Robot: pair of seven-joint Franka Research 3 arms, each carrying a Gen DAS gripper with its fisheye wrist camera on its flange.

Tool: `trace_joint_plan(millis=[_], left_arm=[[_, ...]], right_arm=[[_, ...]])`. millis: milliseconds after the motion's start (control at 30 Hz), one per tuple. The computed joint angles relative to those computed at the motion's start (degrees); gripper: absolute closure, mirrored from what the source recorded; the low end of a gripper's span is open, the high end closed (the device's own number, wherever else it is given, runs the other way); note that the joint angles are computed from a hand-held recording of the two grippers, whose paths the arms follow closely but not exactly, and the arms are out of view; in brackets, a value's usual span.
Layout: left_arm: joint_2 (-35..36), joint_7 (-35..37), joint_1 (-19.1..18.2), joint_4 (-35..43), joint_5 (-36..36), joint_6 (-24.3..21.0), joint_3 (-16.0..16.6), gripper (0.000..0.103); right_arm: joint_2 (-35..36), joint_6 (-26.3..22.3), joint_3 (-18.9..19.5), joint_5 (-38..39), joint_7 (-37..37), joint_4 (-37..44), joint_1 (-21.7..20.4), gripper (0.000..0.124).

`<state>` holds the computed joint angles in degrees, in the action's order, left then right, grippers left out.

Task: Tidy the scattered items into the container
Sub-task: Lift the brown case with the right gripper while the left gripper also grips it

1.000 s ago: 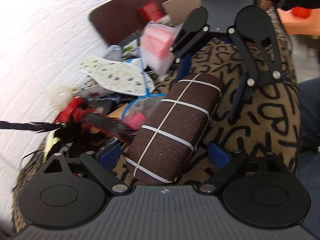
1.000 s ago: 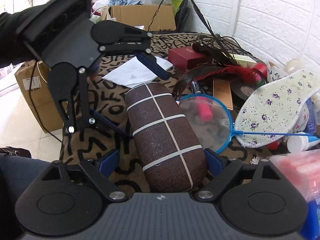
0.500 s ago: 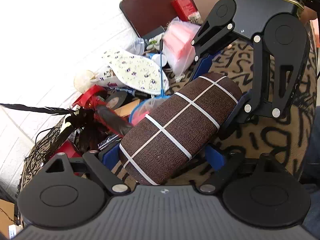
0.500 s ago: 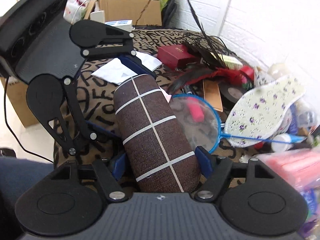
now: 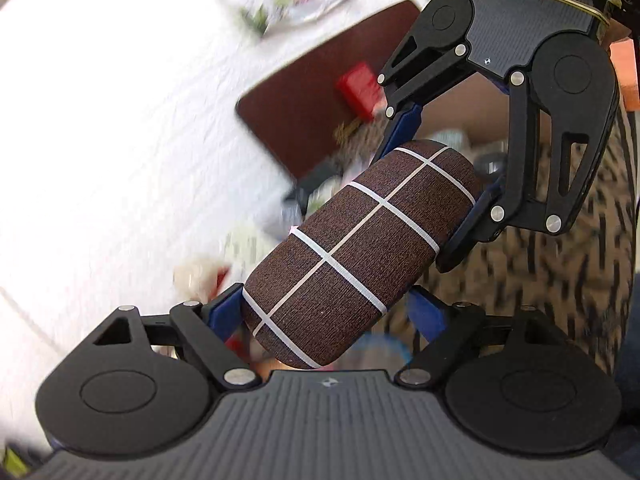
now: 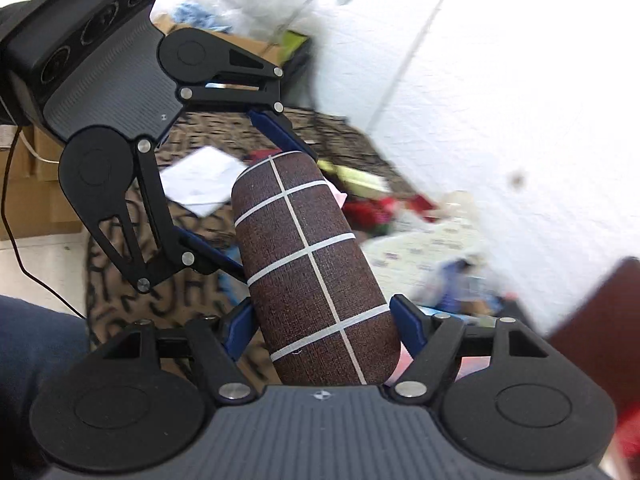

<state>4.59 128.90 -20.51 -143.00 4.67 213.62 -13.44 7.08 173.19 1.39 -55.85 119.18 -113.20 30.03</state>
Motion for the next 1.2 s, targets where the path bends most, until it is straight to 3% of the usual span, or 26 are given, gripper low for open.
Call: trace_joint_plan(millis=[67,233,367,467,567,700,767,833,900,1100,1133,1200], left_arm=[[1.5,0.6,-1.3,3.3,0.3,-0.8,-1.0,0.017],[8.8,2.5,-7.4,15.1,2.0,-3.7,-1.7,0.017],[15.7,3.4,-14.2,25.8,2.6,-7.2,-0.4,0.017],[20.5,4.4,-20.6,32.7,1.8,-9.9,2.7,0.017],[24.0,3.3,-23.7,38.0,3.3,-13.1,4.2,0.017],[27.0,2.0,-24.0,42.8,5.3,-17.1,3.6,0.017],[24.6,-3.8,-18.7,40.0,13.1,-17.6,0.3,0.017],[25.8,-3.2,-10.8,41.6,17.2,-19.7,-6.5,0.016],[26.6,-4.2,-8.3,43.5,19.8,-21.8,-8.7,0.014],[27.0,-8.5,-8.9,44.6,23.6,-22.4,-8.0,0.008],[26.6,-9.3,-10.3,44.3,24.0,-21.6,-6.3,0.006],[25.9,-10.2,-17.5,43.7,22.5,-18.1,2.1,0.0]], right_arm=[[-3.9,-1.6,-1.1,-5.3,5.0,-2.8,-0.4,0.052],[-14.4,-7.8,0.5,-12.0,11.4,-11.4,-5.7,0.052],[-22.3,-11.0,1.3,-11.9,12.5,-18.6,-10.4,0.052],[-26.1,-12.3,1.7,-10.1,11.9,-22.9,-13.5,0.052],[-27.9,-12.7,2.4,-8.8,11.6,-25.8,-16.5,0.052],[-28.6,-12.4,3.6,-6.5,10.5,-27.4,-19.7,0.052],[-28.5,-11.3,4.6,-6.2,10.9,-27.6,-21.6,0.051],[-28.8,-10.8,6.0,-5.5,11.0,-27.8,-23.0,0.051],[-28.8,-10.9,7.4,-4.2,10.8,-28.0,-24.0,0.051],[-30.3,-8.8,10.9,-0.4,10.4,-29.6,-27.6,0.051],[-30.4,-8.1,11.3,0.2,10.1,-29.8,-28.2,0.051],[-30.6,-7.9,12.8,1.3,9.7,-30.0,-29.6,0.044]])
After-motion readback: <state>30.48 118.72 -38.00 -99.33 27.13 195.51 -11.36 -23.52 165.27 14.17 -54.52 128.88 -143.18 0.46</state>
